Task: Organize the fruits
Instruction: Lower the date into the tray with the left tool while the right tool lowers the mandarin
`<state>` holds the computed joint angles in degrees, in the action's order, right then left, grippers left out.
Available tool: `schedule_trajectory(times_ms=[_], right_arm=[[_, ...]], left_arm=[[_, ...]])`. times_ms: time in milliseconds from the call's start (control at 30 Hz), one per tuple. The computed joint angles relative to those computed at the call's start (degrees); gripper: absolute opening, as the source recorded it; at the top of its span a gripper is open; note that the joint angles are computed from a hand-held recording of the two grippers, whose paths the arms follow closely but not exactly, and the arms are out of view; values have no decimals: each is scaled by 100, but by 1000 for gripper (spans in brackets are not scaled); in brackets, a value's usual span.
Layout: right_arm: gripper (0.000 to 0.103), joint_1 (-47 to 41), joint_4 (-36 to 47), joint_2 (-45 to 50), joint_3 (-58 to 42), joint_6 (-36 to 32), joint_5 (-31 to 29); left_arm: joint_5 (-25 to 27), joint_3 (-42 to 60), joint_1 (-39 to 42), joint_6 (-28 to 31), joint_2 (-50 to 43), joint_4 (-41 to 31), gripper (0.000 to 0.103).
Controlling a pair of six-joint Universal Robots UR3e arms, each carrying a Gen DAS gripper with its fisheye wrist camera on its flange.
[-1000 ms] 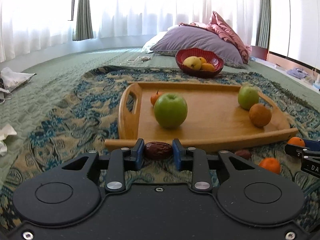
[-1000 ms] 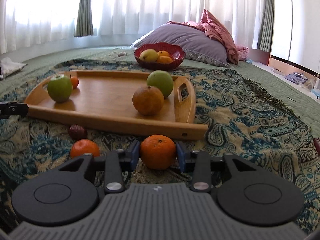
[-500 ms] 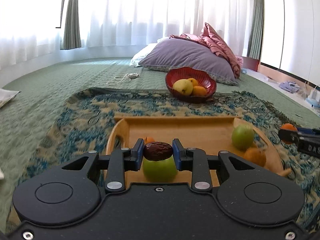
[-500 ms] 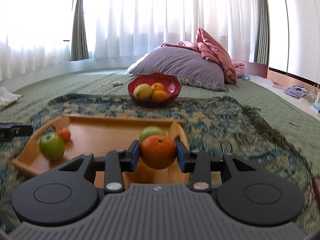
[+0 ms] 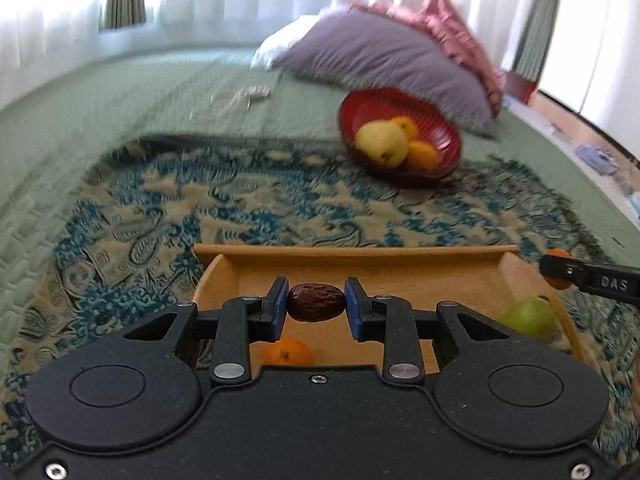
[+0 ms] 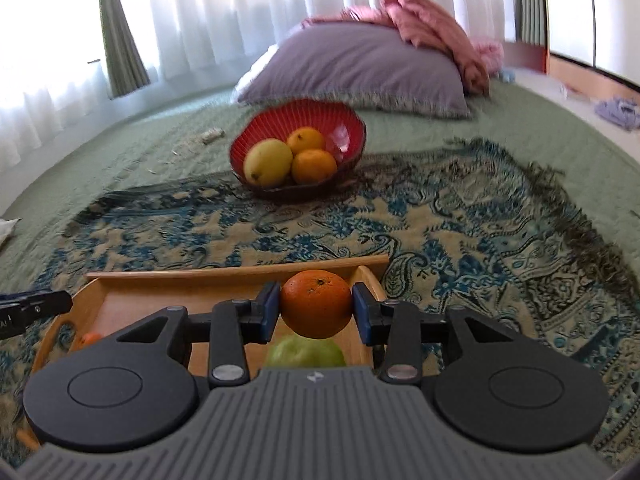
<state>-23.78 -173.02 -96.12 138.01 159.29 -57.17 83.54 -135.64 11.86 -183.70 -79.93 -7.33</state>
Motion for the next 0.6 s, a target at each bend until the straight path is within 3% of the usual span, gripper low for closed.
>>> schedule_trajectory(times_ms=[133,267,600], right_arm=[[44,707,-311,942,-682,296,-791],[44,1067,-298,1549,-1129,384,-1204],[44,1305,-348,2145,-1448,411,-1396]], left_arm=[[22,565,48,-180,-869,-181,28],[240,889,-22,-179,-1459,-130,28],[456,1177,-61,-163,-2010,-14,28]])
